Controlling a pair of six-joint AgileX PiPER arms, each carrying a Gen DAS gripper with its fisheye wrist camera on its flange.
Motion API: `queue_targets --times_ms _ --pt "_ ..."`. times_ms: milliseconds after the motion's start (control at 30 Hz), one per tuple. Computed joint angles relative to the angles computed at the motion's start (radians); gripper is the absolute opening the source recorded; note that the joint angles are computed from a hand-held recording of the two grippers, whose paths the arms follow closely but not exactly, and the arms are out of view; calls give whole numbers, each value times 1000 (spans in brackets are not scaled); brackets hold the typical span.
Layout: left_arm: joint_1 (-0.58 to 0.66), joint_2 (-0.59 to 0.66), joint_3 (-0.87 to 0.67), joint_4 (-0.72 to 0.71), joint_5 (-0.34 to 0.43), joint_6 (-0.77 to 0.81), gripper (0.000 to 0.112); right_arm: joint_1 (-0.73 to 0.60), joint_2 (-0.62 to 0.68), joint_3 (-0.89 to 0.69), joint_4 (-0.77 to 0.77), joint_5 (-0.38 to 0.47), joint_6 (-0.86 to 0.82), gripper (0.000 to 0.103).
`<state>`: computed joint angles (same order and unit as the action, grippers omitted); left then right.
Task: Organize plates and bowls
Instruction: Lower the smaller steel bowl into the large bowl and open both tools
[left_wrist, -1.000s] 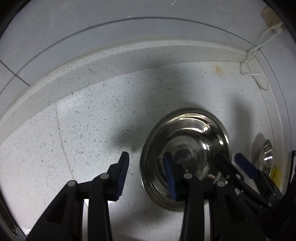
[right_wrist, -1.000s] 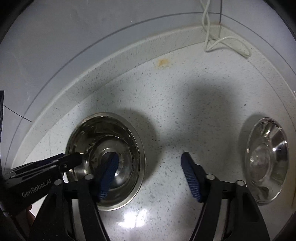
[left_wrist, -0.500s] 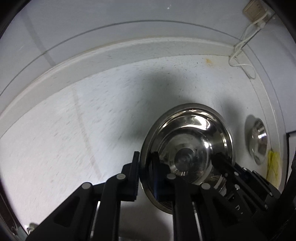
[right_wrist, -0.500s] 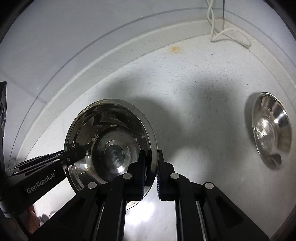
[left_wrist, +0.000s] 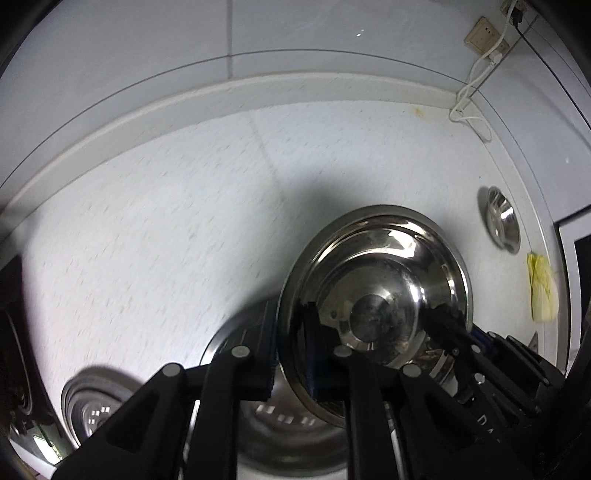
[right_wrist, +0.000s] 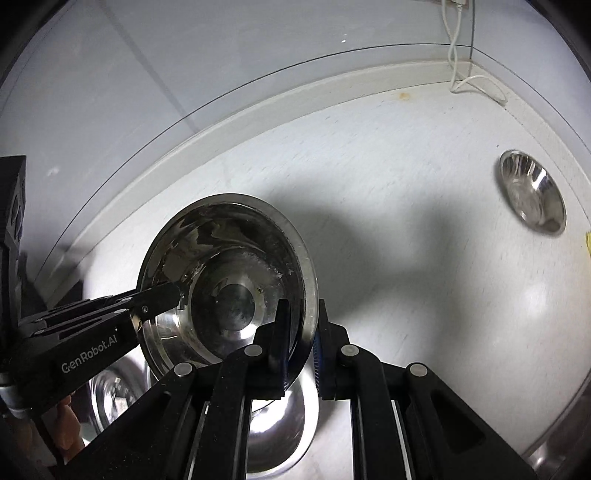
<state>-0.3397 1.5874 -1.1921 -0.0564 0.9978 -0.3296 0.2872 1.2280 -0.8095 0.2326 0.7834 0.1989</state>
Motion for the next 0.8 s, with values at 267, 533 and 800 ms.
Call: queue_targets --times_ms 267,533,800 --pt "12 -160 209 15 -27 -15 12 190 -79 89 -90 -14 203 10" --pt "57 -229 352 -17 -63 21 12 258 -68 153 -92 -53 248 10" --pt "49 -210 421 -14 -132 -7 14 283 3 156 -80 -96 229 10"
